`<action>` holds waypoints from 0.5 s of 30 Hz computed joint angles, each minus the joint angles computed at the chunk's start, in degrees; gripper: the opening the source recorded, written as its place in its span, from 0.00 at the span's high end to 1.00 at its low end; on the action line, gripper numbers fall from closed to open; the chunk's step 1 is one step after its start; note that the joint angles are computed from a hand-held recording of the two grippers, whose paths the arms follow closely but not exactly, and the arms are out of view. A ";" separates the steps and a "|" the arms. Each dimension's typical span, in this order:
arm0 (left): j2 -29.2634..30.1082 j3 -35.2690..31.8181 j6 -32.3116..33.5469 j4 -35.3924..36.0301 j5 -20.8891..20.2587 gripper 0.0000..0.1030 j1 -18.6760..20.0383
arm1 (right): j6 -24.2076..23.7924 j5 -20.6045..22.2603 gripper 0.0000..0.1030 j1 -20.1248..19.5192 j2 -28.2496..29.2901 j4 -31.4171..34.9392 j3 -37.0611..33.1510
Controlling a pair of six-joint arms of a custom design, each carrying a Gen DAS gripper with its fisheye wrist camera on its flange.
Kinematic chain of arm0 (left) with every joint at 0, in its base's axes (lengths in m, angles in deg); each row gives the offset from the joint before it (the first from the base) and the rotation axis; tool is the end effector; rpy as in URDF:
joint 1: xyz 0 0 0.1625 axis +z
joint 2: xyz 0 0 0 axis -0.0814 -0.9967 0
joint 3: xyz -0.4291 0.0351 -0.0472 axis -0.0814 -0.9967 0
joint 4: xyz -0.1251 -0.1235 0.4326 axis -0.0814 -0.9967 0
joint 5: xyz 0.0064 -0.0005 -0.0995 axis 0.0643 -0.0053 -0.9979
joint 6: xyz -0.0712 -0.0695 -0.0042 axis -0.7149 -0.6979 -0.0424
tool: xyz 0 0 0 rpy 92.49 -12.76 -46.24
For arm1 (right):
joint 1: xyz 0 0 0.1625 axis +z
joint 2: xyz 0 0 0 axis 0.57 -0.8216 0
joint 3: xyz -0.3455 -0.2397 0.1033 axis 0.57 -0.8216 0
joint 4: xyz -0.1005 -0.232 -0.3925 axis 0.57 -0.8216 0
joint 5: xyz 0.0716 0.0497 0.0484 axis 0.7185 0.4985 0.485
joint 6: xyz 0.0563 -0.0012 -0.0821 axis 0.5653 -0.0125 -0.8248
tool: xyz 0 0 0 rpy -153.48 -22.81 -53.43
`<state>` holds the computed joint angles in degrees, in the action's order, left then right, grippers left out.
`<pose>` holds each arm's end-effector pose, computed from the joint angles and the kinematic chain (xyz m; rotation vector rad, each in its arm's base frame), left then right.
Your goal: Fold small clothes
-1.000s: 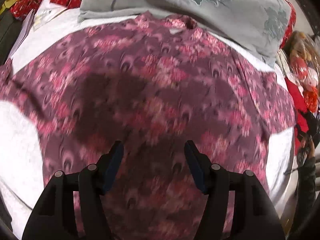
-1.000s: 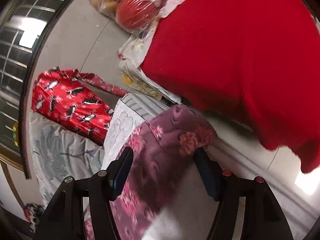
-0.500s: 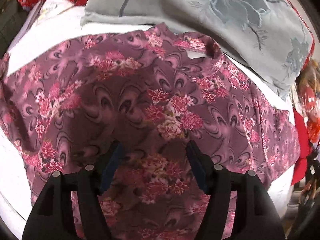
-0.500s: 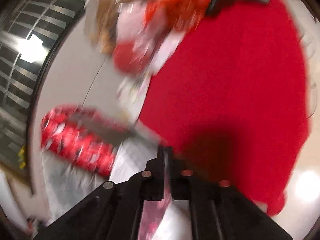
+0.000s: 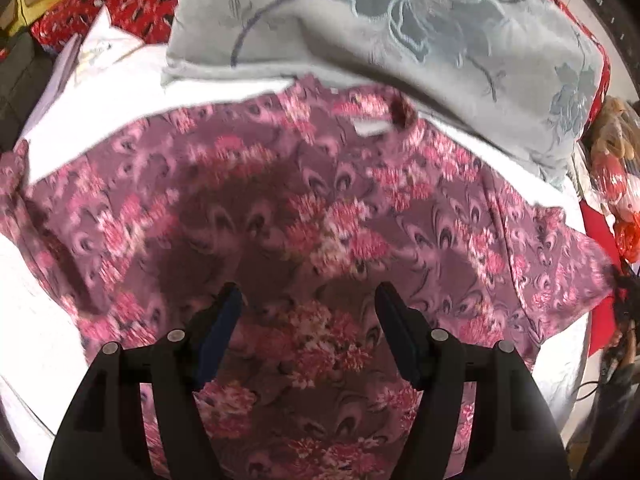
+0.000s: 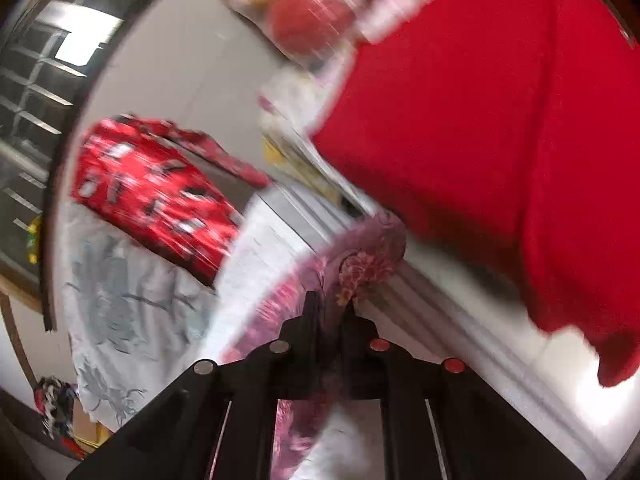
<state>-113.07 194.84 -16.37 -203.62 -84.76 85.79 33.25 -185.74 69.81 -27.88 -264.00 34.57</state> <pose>0.1349 -0.4660 0.5120 -0.1977 2.3167 -0.7059 0.2451 -0.5817 0.0501 -0.4169 -2.6645 1.3281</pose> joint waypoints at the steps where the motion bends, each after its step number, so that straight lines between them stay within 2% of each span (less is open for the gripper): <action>1: 0.31 -0.33 0.17 -0.43 0.14 0.33 0.03 | -1.85 -1.29 0.92 0.50 -0.72 -0.96 -0.07; 4: 1.43 -1.60 -0.59 -0.94 -1.53 0.33 0.70 | -2.77 -4.13 0.94 0.78 -2.75 -3.27 -0.02; 5: 2.12 -2.06 -0.84 -1.18 -2.35 0.33 1.26 | -2.62 -5.71 0.97 0.73 -3.20 -2.76 -0.08; 6: 2.76 -2.35 -1.50 -1.09 -2.79 0.33 1.81 | -1.82 -7.84 0.97 0.54 -3.49 -1.07 -0.37; 8: 4.62 -3.34 -1.68 -1.07 -4.22 0.33 3.73 | 0.54 -9.22 0.97 0.08 -3.45 2.30 -0.80; 10: 6.20 -3.84 -1.80 -0.54 -3.87 0.33 4.99 | 0.54 -9.27 0.97 0.42 -2.18 3.24 -1.56; 12: 5.82 -2.47 1.62 -4.18 -2.52 0.32 4.38 | -0.33 -8.77 0.97 1.24 -1.00 3.06 -2.20; 15: 5.34 -3.49 2.37 -3.40 -6.17 0.32 5.33 | -2.07 -6.84 0.96 3.34 1.20 3.72 -4.28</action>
<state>-107.74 191.35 -14.01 -207.02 -90.92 91.12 31.19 -192.58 73.15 -26.67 -260.28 30.29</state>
